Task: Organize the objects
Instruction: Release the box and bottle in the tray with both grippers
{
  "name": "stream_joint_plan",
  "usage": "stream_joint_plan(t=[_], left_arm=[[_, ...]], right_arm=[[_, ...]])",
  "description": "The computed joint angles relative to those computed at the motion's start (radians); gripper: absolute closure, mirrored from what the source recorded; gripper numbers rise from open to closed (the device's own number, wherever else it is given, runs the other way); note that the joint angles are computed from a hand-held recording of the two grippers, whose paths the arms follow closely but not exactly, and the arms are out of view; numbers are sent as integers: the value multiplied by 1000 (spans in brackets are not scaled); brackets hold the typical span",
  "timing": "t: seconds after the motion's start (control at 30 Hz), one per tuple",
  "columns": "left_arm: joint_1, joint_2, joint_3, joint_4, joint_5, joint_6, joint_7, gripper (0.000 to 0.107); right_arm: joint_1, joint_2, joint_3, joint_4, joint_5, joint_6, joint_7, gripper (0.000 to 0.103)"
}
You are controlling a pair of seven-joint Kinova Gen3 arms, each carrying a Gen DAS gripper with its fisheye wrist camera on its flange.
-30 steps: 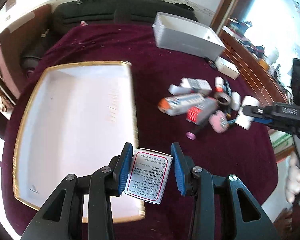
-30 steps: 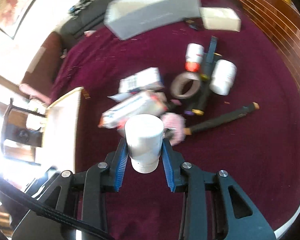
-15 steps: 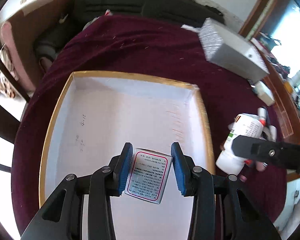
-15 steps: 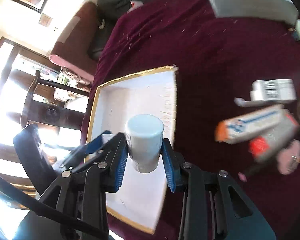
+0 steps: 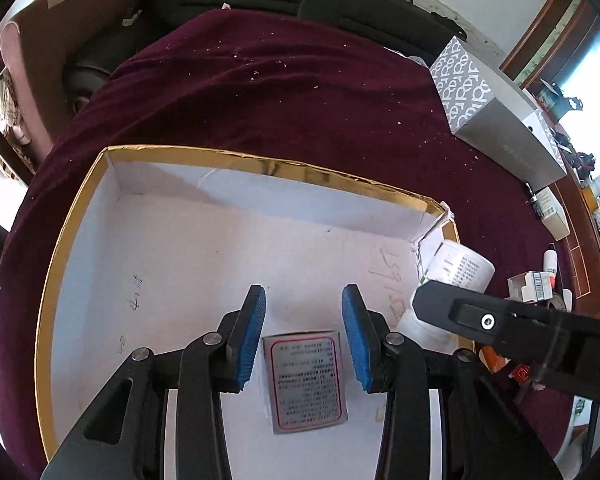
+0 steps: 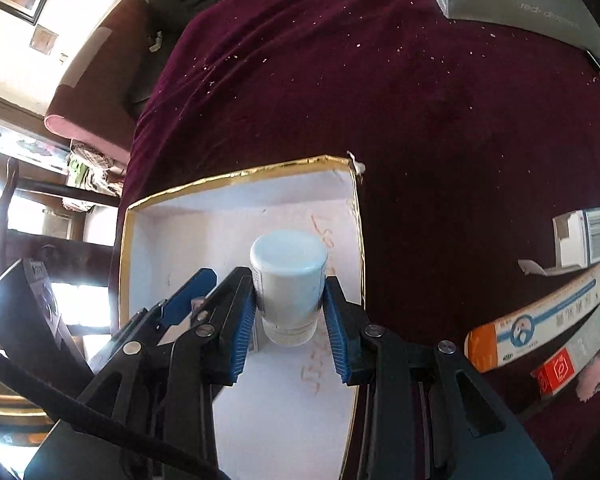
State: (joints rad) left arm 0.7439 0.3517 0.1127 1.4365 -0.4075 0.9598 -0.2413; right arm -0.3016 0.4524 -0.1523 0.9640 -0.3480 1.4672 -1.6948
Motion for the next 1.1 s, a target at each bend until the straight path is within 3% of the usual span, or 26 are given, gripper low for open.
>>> stream_joint_plan(t=[0.17,0.27,0.47,0.77,0.87,0.9,0.93,1.0,1.1], left_arm=[[13,23,-2,-37,-9,53,-6,71],[16,21,-5,-48,-3,79,6,63],[43,27,1,-104,-17,178,22,62],[104,21,15,-189,-41,252,61,62],[136,14,20,-211,-61,255,87,62],[143,13,22,-216,-63,252,95,62],[153,13,26,-224,-64,244,105,62],[167,18,32,-240,-62,235,115,62],[195,44,37,-288,-55,245,114,62]], right_arm=[[-2,15,7,-23,7,11,-10,70],[8,6,5,-21,12,11,-4,62],[29,-39,11,-20,11,7,25,53],[131,-167,45,80,21,-26,145,51],[189,-257,55,169,60,-121,170,52],[188,-301,91,201,70,-161,195,49],[199,-335,111,230,66,-197,229,31],[233,-370,155,255,41,-220,287,8],[365,-325,134,237,-18,-136,342,9]])
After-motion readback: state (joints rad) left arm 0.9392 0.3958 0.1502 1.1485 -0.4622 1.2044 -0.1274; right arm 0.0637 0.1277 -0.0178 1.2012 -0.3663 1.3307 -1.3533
